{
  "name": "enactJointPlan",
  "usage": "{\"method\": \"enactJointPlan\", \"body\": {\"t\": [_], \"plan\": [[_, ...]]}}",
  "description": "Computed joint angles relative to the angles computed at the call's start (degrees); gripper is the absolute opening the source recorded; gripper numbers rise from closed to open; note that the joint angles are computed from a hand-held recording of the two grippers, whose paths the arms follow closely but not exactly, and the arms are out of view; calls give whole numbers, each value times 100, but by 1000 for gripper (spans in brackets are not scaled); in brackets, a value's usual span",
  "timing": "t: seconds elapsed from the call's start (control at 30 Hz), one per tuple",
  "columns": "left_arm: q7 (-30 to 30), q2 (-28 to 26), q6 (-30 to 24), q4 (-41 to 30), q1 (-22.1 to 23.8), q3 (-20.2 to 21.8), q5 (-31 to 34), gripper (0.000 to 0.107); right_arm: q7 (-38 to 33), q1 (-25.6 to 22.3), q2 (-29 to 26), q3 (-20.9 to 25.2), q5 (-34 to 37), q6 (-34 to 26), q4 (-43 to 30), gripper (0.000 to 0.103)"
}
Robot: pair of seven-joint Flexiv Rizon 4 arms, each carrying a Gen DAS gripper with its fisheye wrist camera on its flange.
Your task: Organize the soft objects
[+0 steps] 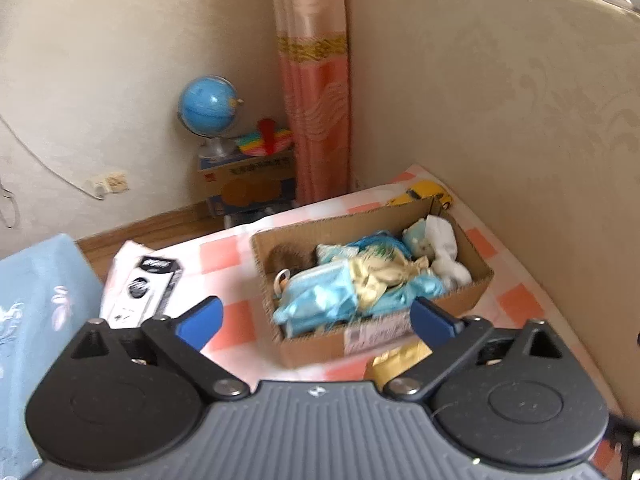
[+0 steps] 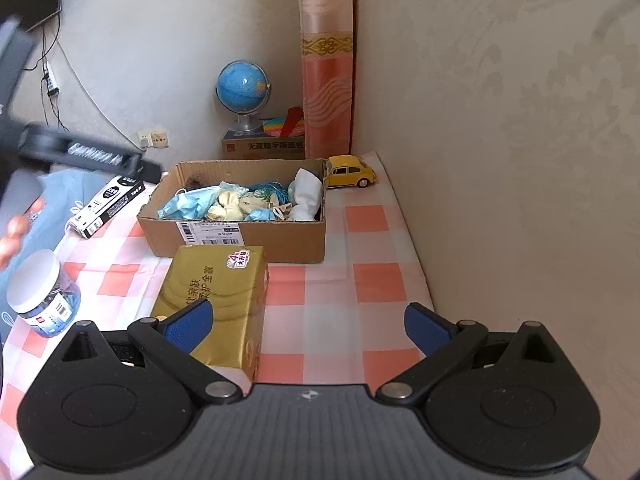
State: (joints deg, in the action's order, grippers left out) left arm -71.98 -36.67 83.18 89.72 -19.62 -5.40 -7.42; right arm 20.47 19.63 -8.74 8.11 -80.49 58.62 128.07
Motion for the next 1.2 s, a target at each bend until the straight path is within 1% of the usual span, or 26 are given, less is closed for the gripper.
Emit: {"method": "enactJointPlan", "body": {"t": [0.07,0.13,0.23,0.37,0.47,0.5,0.6,0.83,0.9,1.1,1.2], "plan": [[-212,225,247,333,-217,324,166,100,-59,57,30,57,172,-131,3,103],[-524,454,359,648,-475,681,318,100,-114,147,43,121,435,-333,-16,103],[-867,825,398,1196,-600,833,432,100,-144,258,41,173,751,-483,-57,103],[-1101,1252,286,1823,-443,609,425,100,-245,431,0,224,1068,-652,-168,103],[-1215,1499,382,2196,-298,440,418,100,-348,548,-16,245,1161,-732,-245,103],[-1306,1566,405,2274,-354,523,487,100,-379,592,-21,254,1188,-795,-275,103],[-1736,1675,411,2322,-682,975,873,100,-420,687,-17,272,1279,-935,-335,103],[-2297,1890,446,2482,-735,1177,1380,100,-400,815,28,318,1331,-1119,-374,103],[-2377,1932,445,2514,-714,1173,1509,100,-410,843,22,332,1367,-1158,-386,103],[-2421,2027,451,2608,-536,995,1634,100,-474,921,-15,356,1478,-1199,-427,103],[-2498,2037,443,2593,-553,1031,1727,100,-497,953,-29,354,1479,-1214,-446,103]]}}
